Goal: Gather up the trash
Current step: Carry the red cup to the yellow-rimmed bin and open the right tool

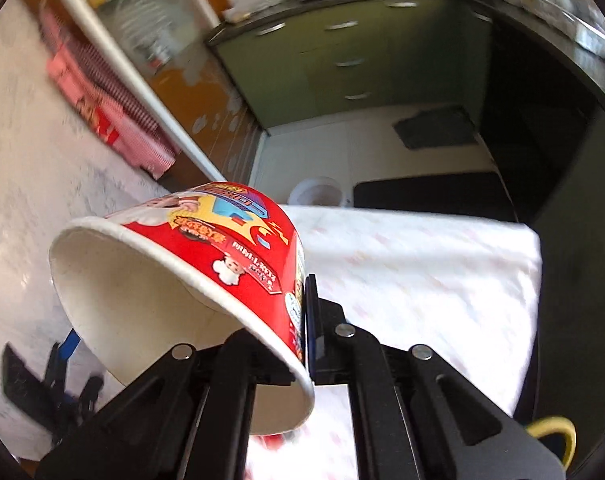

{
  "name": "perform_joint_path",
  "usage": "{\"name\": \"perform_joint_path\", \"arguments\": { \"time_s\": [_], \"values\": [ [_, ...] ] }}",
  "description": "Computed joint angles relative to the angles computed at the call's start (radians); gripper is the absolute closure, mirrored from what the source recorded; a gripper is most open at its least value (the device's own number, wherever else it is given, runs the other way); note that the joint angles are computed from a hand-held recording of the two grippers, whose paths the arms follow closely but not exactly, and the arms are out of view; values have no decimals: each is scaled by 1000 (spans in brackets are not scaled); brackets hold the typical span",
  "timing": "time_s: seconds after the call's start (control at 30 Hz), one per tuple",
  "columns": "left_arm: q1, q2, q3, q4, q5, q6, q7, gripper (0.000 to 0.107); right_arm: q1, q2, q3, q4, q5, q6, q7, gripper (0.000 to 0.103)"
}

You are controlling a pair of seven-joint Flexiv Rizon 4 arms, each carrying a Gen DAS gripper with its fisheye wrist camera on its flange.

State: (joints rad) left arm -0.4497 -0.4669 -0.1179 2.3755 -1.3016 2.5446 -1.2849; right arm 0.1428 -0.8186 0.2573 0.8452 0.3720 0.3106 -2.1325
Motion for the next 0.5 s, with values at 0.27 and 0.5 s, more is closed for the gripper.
{"name": "perform_joint_path", "arguments": {
  "time_s": [0.27,0.5],
  "values": [
    [-61,62,-27,26,10,44,25,7,-210,30,-119,51,-57,-27,84,99],
    [-141,72,-87,-38,-117,51,138,7,-280,-126,-166,-18,-166,-87,163,97]
  ]
}}
